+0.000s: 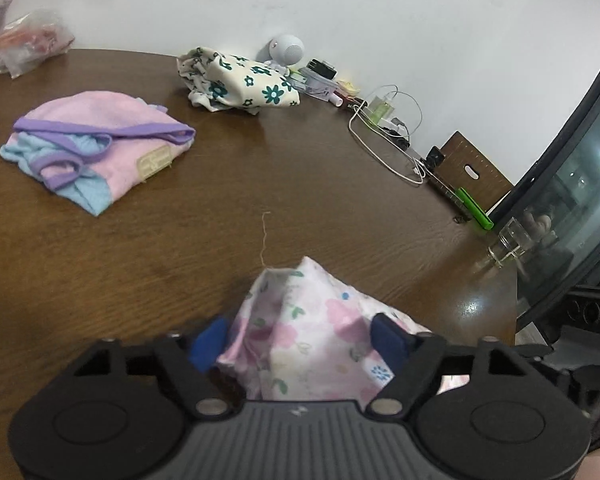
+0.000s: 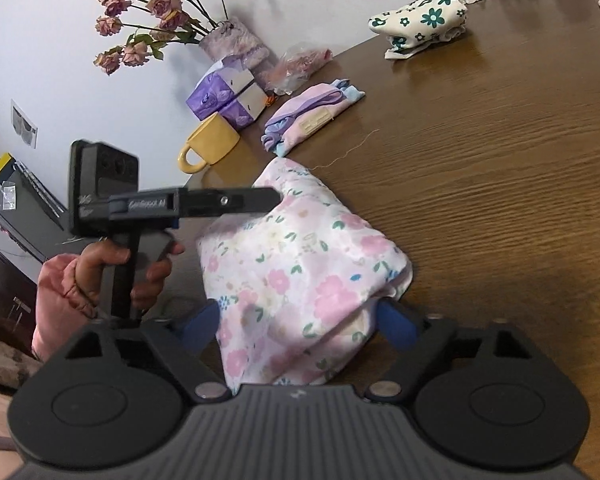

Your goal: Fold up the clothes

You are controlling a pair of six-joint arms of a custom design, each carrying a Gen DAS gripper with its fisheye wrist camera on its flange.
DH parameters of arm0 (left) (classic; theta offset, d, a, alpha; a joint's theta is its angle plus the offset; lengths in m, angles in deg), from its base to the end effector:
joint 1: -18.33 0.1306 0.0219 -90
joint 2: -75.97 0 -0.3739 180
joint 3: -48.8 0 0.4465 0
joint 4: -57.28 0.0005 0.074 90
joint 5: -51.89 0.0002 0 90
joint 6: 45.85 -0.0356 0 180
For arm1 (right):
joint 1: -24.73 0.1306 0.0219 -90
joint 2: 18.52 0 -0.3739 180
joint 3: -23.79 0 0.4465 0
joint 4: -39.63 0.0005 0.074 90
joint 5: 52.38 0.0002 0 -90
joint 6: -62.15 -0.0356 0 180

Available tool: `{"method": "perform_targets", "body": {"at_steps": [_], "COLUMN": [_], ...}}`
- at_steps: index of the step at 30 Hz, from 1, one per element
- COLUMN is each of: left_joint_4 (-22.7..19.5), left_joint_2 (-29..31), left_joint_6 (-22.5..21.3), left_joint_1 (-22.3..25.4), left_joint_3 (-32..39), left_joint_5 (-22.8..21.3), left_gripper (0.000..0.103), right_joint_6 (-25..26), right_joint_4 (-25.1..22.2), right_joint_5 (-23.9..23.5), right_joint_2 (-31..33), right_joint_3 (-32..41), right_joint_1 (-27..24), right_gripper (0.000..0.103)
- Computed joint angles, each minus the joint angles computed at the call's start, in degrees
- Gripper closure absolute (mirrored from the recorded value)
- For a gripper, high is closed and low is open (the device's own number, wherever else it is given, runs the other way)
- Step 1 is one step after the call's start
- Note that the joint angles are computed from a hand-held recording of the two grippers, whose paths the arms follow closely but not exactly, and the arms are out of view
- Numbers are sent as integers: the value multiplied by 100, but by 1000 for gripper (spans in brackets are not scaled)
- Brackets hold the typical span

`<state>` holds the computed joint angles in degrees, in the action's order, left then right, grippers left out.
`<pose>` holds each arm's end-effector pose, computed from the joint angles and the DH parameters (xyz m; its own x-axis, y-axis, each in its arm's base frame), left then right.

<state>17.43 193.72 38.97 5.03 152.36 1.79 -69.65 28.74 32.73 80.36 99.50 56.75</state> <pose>0.6644 -0.1810 0.2699 -0.7355 0.2450 -0.6317 0.6120 0.6404 -0.4641 0.4910 0.3100 0.2629 -0.7460 0.3167 -0.5858 -0.1220 0.7998 0.5878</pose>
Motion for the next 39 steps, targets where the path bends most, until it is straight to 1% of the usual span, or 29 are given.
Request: {"method": "perform_targets", "body": {"at_steps": [1,2,3,5,6,11,13,14,15,16,17,18,20,21,24,26,28,29,30,31,32,33,34,35,36,37,38,39], "left_joint_4": [82,163,244,481,584,1044,1228,1305,1380,1449,1549,1618,1573,1487,1181,1208,1271,1320,1346,1368,1392,1431,1470,1509,1585,1644,1728,1824], "left_joint_2": [-82,-163,-245,-444,-549,-1038,-1172,-1212,-1251,-1307,-1368,-1411,-1446,-1430,-1309,-1272,-1252,-1250,-1236,-1211,-1187,-1189,-1190,-1192,-1201,-1214,-1228,-1245], "left_joint_6": [39,78,118,350,484,956,1122,1225,1326,1403,1479,1549,1602,1615,1563,1623,1764,1839,1941,2038,2134,2167,2200,2233,2257,2268,2292,2299], "left_joint_1": [12,24,36,55,58,56,50,54,58,65,75,71,63,47,-3,-16,-28,-33,-32,-27,-23,-30,-37,-44,-52,-56,-59,-62], "left_joint_3": [-119,-239,-356,-653,-814,-1510,-1693,-1742,-1790,-1852,-1923,-1959,-1959,-1919,-1760,-1734,-1738,-1754,-1758,-1756,-1754,-1772,-1790,-1809,-1844,-1869,-1902,-1935], "left_joint_5": [-11,-23,-35,-90,-106,-201,-280,-325,-370,-409,-451,-512,-590,-621,-654,-602,-573,-556,-506,-429,-354,-363,-373,-382,-365,-341,-313,-277], "left_gripper": [37,39,42,48,53,58,57,54,47,37,32,25,22,20,19,19,21,24,33,42,44,47,52,54,60,65,67,70], "right_joint_6": [-11,-58,-132,-288,-294,-35,35,53,72,76,75,85,89,83,71,105,124,127,138,127,132,104,25,-55,-150,-246,-325,-317], "right_joint_4": [-73,-120,-148,-134,-148,-305,-348,-331,-314,-281,-232,-187,-173,-181,-142,-88,12,63,78,68,48,57,112,173,273,375,497,520], "right_joint_5": [18,23,12,-44,-28,12,-14,-22,-30,-2,46,95,169,189,136,67,-55,-117,-153,-146,-162,-216,-336,-456,-547,-637,-713,-703], "right_joint_2": [39,73,100,143,167,404,499,508,516,485,423,357,246,196,122,106,137,160,186,218,251,286,324,363,381,399,400,399], "right_joint_3": [59,101,126,153,177,515,634,641,647,608,527,446,319,262,151,112,107,111,136,175,215,243,248,253,228,204,168,169], "right_joint_1": [-16,-48,-95,-216,-256,-417,-440,-443,-446,-446,-443,-438,-424,-419,-407,-401,-401,-401,-404,-396,-393,-395,-414,-433,-453,-473,-493,-497], "right_gripper": [35,50,59,65,65,70,70,68,64,59,46,38,34,33,33,33,33,33,34,36,42,52,57,66,74,79,85,87]}}
